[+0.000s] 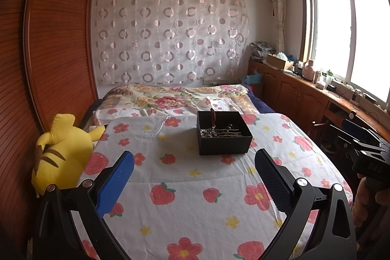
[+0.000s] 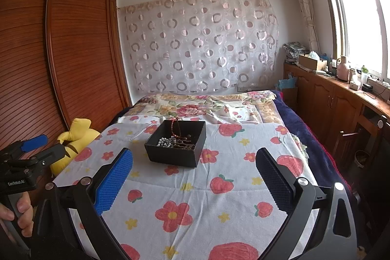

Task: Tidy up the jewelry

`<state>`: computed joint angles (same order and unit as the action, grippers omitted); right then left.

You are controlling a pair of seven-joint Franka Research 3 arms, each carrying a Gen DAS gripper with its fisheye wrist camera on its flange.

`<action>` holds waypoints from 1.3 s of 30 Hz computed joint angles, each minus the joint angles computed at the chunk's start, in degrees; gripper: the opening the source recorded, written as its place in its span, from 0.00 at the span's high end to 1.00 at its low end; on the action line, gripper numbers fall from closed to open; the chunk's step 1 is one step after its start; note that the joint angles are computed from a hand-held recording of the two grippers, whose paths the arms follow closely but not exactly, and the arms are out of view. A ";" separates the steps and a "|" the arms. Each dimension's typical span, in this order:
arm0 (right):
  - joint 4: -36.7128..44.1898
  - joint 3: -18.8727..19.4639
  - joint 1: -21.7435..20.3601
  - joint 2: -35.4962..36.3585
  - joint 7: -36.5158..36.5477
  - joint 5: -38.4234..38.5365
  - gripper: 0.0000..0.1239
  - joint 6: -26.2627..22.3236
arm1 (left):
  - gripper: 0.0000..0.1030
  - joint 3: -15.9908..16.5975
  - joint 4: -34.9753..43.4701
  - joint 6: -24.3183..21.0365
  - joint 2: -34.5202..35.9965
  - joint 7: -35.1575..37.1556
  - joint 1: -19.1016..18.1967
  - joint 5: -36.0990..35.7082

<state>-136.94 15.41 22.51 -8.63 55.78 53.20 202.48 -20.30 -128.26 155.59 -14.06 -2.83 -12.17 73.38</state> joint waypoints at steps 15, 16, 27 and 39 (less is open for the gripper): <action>-0.10 -0.14 0.01 -0.13 0.30 -0.34 0.18 -0.15 | 0.07 -0.33 0.59 -0.75 -0.10 0.21 -0.44 -0.16; -0.01 -0.12 -0.06 -0.08 0.26 -0.36 0.18 -0.20 | 0.07 -0.31 0.66 -0.78 -0.12 0.32 -0.47 -0.25; 0.03 0.18 -0.16 -0.08 -0.05 0.11 0.18 -0.09 | 0.07 -0.34 0.61 -0.79 -0.12 0.12 -0.54 -0.16; 0.05 0.03 -0.02 -0.09 -0.07 0.09 0.18 -0.12 | 0.07 -0.34 0.49 -0.89 -0.12 -0.08 -0.54 0.10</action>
<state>-136.89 15.44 22.48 -8.72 55.71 53.30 202.36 -20.64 -127.77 154.70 -14.17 -2.91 -12.71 73.48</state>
